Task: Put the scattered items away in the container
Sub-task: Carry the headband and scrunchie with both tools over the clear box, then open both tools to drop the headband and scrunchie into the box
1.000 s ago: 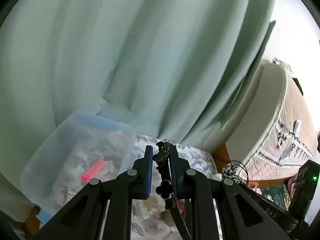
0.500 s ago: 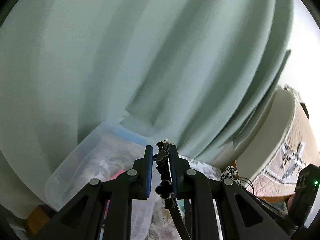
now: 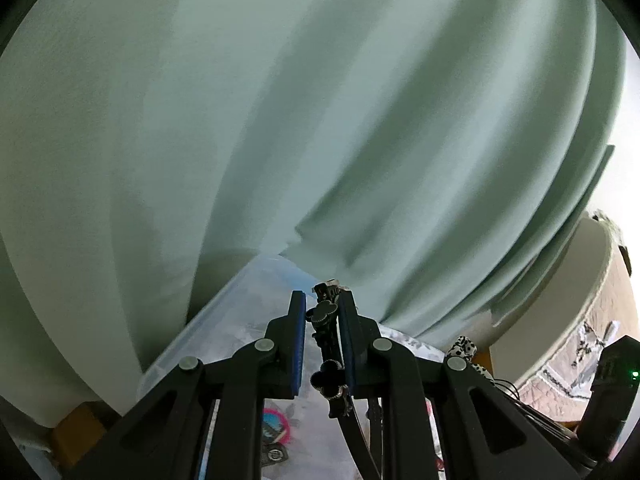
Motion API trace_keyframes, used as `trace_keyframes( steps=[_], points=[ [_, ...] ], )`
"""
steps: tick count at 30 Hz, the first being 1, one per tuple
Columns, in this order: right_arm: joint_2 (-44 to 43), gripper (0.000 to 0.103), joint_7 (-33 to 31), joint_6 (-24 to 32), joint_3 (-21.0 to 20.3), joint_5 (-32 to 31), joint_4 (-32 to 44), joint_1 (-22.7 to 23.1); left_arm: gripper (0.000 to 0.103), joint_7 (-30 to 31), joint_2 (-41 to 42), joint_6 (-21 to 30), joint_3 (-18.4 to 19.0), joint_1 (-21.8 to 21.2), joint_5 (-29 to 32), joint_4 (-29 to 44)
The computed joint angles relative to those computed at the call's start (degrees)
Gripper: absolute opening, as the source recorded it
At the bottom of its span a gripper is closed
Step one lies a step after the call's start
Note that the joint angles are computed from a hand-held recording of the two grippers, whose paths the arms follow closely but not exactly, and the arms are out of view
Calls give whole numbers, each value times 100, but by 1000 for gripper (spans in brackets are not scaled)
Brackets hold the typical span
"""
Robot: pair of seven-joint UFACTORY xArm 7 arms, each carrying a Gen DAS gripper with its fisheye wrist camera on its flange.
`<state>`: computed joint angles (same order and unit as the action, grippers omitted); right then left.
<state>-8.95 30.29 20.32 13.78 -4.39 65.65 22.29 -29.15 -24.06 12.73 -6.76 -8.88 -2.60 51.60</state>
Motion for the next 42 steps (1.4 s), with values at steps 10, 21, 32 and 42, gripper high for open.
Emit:
trace_keyframes(
  steps=[10,21,32,42],
  points=[
    [864,16,-215,155,29,-101,882,271,16,80,-29,88,211,115,-117,-123],
    [1658,16,-564,534,-46,1,1661,646,17,273,389,258,347,85,-294,-41],
    [2141,18,-933,882,-76,357,2022,748,17,502,663,627,416,41,-462,193],
    [2274,50,-1081,1000,-145,244,2169,876,52,731,790,682,392,0,-657,295]
  ],
)
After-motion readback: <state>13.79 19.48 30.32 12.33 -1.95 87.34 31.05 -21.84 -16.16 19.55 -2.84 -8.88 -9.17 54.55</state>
